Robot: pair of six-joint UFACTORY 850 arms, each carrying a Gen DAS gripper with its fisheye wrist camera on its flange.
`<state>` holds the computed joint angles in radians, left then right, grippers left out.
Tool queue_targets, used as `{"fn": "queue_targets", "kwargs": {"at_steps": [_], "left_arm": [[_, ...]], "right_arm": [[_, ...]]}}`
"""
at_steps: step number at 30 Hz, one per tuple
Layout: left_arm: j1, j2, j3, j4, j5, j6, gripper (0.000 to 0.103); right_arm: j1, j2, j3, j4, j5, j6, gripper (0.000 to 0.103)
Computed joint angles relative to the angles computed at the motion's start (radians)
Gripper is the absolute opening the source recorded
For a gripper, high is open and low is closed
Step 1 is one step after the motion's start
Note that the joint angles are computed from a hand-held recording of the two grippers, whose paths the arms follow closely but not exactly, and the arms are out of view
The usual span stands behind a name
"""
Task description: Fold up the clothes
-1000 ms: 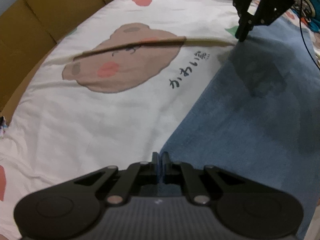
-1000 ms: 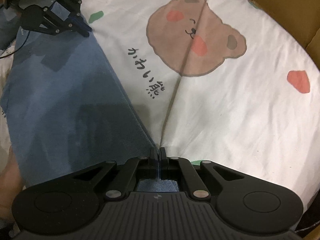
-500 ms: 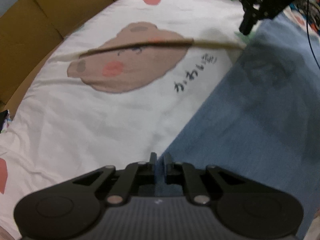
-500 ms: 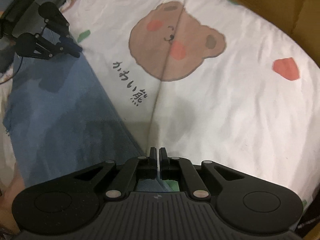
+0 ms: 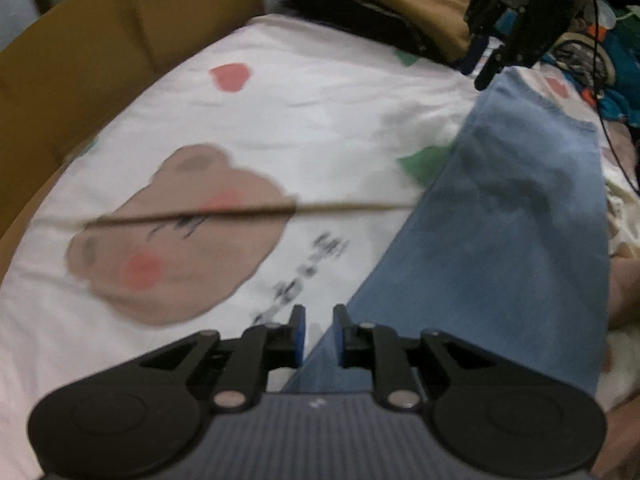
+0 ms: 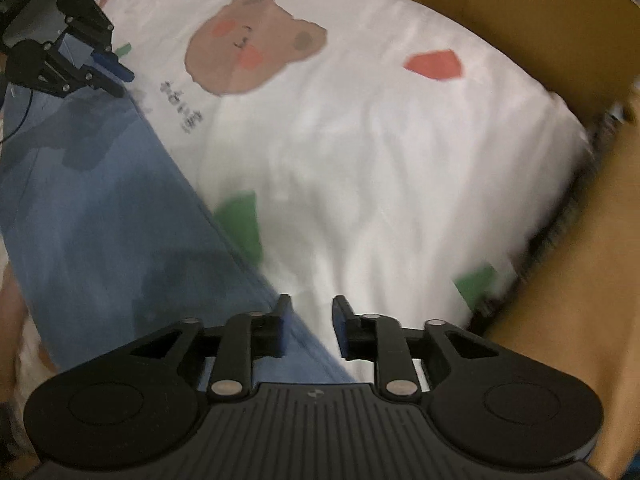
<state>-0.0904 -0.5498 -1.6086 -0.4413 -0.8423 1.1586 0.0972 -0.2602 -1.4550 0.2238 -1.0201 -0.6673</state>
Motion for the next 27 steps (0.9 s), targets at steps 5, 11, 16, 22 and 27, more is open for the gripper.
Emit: {"fn": "queue_targets", "kwargs": {"at_steps": [5,11,16,22,27], "left_arm": [[-0.044,-0.055,-0.079,0.023,-0.059,-0.004,0.017],[-0.095,-0.101,-0.137,0.010,-0.087,-0.004,0.031],[-0.129,-0.140,-0.174,-0.040,-0.091,0.012,0.031],[-0.144,-0.175,-0.210,-0.079,-0.137,0.007,0.032],[-0.163,-0.165,-0.183,-0.066,-0.139,0.060,0.031]], "right_arm": [[-0.051,0.061,0.075,-0.030,-0.013,0.005,0.031],[-0.098,0.135,0.170,-0.101,0.009,0.057,0.034],[-0.144,0.168,0.216,-0.205,0.032,0.139,0.034],[-0.180,0.178,0.243,-0.256,0.067,0.226,0.035],[-0.186,0.166,0.265,-0.276,0.099,0.261,0.037]]}}
